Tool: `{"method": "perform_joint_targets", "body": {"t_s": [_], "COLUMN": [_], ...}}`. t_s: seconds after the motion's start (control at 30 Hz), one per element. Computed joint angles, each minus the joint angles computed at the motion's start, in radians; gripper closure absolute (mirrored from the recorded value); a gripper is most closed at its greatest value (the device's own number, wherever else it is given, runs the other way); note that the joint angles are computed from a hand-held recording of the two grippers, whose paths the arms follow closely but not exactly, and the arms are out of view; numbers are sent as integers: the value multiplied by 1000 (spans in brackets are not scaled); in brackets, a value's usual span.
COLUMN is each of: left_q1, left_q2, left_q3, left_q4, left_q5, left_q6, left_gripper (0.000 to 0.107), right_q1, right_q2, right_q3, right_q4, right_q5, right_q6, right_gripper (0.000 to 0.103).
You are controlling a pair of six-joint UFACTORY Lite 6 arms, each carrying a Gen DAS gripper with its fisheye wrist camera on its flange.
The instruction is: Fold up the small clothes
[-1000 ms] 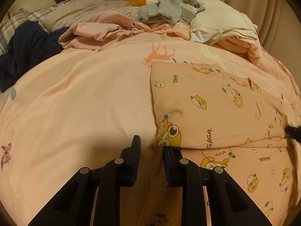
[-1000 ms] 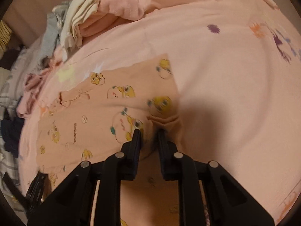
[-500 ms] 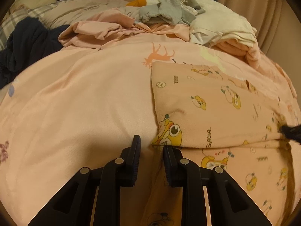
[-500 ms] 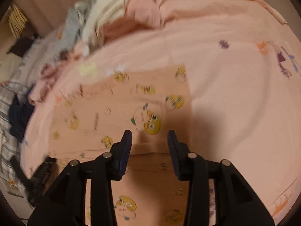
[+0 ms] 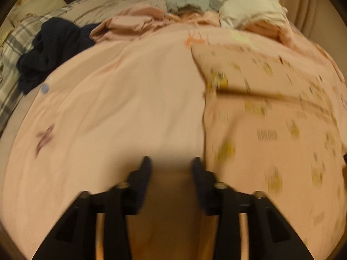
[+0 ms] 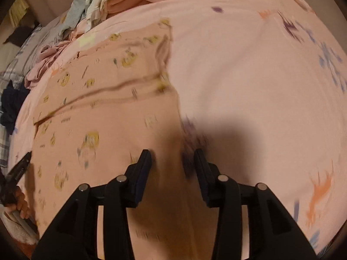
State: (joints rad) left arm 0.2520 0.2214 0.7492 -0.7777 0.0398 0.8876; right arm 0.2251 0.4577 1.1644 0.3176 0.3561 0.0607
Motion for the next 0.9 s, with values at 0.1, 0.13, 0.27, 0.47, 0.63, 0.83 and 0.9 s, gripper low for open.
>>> {"method": "perform_joint_targets", "body": {"t_s": [0.1, 0.13, 0.27, 0.47, 0.63, 0.83, 0.9], "left_q1": [191, 272, 574, 883, 1036, 989, 954], "left_q2": [-136, -173, -269, -662, -454, -331, -295], "left_q3": [-61, -94, -180, -475, -494, -501, -510], "left_q4": [-55, -133, -181, -129, -61, -34, -71], "left_q5": [311, 416, 831, 1047, 1164, 1104, 1105], "left_q6": [105, 171, 262, 387, 443, 442, 444], "left_gripper": [56, 56, 44, 27, 27, 27, 27], "right_q1": [-90, -116, -177, -143, -138, 36, 137], "right_q2": [-242, -320, -599, -935, -1225, -1341, -1295], "right_q3": [-259, -333, -609, -906, -1081, -1165, -1152], "right_q4": [288, 347, 605, 717, 685, 824, 889], "right_q5": [58, 79, 109, 103, 177, 149, 73], "right_q6": [-295, -344, -497, -419, -272, -203, -209], "right_gripper": [56, 50, 39, 32, 32, 31, 31]}}
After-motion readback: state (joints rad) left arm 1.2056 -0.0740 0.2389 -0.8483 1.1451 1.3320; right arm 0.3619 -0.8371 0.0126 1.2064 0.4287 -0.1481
